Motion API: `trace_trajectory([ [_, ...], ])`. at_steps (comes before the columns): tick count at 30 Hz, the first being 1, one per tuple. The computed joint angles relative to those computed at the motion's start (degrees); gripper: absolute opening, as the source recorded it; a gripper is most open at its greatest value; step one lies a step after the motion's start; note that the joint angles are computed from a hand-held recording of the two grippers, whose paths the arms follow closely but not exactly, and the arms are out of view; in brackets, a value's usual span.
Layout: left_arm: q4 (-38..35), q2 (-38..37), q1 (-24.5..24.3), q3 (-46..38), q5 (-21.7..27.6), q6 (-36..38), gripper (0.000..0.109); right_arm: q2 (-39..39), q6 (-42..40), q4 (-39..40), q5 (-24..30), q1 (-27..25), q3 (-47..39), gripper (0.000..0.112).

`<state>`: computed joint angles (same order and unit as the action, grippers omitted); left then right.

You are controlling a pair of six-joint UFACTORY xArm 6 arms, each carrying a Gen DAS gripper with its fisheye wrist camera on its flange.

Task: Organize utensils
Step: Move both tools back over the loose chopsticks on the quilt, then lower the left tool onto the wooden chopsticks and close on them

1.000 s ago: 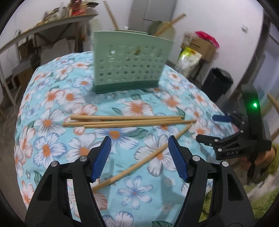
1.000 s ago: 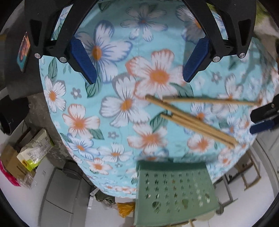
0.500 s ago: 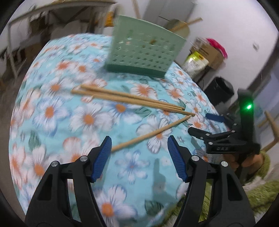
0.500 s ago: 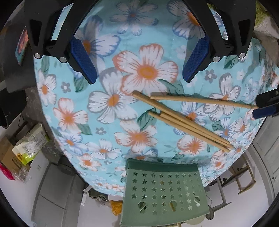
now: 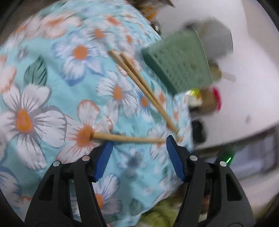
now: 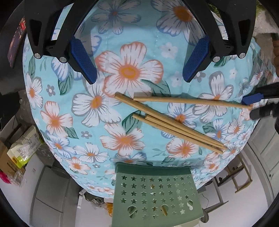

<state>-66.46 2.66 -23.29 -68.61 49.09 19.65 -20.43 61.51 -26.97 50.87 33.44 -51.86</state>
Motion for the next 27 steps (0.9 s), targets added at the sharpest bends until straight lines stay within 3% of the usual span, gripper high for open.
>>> trace_trajectory([
  [4, -1.94, 0.66, -0.15, 0.04, -2.43, -5.00, 0.048, -0.46, 0.72, -0.42, -0.31, -0.14, 0.54, 0.096],
  [6, -1.48, 0.81, -0.27, 0.34, -3.73, -8.16, 0.028, -0.51, 1.01, -0.52, -0.53, -0.19, 0.67, 0.096],
  [9, -2.17, 0.84, 0.09, 1.24, -4.63, -10.76, 0.013, -0.70, 0.93, -0.32, -1.02, -0.35, 0.93, 0.096],
  [16, -1.69, -1.01, 3.20, 1.92, -10.06, -11.88, 0.010, -0.59, 1.15, -0.35, -1.32, -0.43, 0.93, 0.096],
  [23, -3.77, 0.39, 3.83, 0.29, -3.03, -12.14, 0.043, -0.51, 1.34, -0.40, -1.74, -0.67, 1.05, 0.096],
  [27, -4.68, 0.91, 2.66, -0.02, -1.40, -12.63, 0.046, -0.43, 1.52, -0.65, -1.74, -0.57, 1.03, 0.097],
])
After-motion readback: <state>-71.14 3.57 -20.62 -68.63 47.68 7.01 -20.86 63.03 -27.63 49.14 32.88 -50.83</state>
